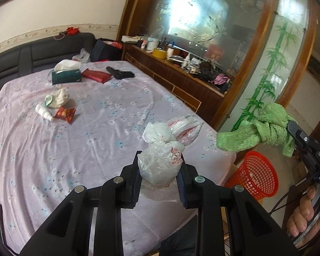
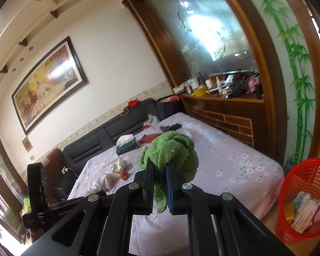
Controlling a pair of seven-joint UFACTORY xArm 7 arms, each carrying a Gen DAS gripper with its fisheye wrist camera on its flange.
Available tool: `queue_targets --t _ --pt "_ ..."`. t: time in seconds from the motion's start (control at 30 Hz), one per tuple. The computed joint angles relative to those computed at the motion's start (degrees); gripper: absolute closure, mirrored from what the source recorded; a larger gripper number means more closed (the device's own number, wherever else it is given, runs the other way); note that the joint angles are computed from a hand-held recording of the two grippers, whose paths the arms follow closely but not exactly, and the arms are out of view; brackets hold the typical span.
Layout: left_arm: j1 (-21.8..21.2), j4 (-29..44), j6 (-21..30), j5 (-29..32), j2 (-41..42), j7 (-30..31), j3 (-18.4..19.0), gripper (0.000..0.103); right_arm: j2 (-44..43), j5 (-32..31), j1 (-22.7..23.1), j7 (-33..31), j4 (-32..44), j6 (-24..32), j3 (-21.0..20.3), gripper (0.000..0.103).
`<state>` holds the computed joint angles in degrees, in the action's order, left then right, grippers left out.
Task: Collect trash
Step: 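Carry the plastic bag and green towel to the red basket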
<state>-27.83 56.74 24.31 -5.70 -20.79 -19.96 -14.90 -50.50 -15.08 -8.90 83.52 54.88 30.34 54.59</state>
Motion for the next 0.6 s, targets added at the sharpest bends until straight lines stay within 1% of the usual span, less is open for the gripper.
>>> queue_targets --t 0.1,0.2,0.33,0.43,0.6 --pt "-1.0 1.5 -0.2 -0.2 0.8 0.9 -0.4 0.076 -3.3 0.1 1.7 0.4 -0.9 2.9 -1.7 0.094" --pt "-3.0 3.5 -0.4 -1.5 2.3 3.1 -0.4 0.076 -6.4 0.5 3.4 0.6 -2.0 5.8 -3.2 0.094" --pt "-5.4 7.2 -0.3 -2.7 5.6 6.0 -1.2 0.076 -10.7 1.3 5.1 0.9 -2.9 11.1 -4.5 0.094" --pt "-7.7 10.4 0.1 -5.4 8.6 9.7 -1.3 0.076 -14.8 1.9 6.4 1.0 -3.4 16.1 -5.6 0.094" --pt "-10.2 16.7 0.5 -8.3 14.5 14.5 -2.9 0.076 -20.3 2.7 7.3 -0.7 -3.4 23.8 -7.2 0.094"
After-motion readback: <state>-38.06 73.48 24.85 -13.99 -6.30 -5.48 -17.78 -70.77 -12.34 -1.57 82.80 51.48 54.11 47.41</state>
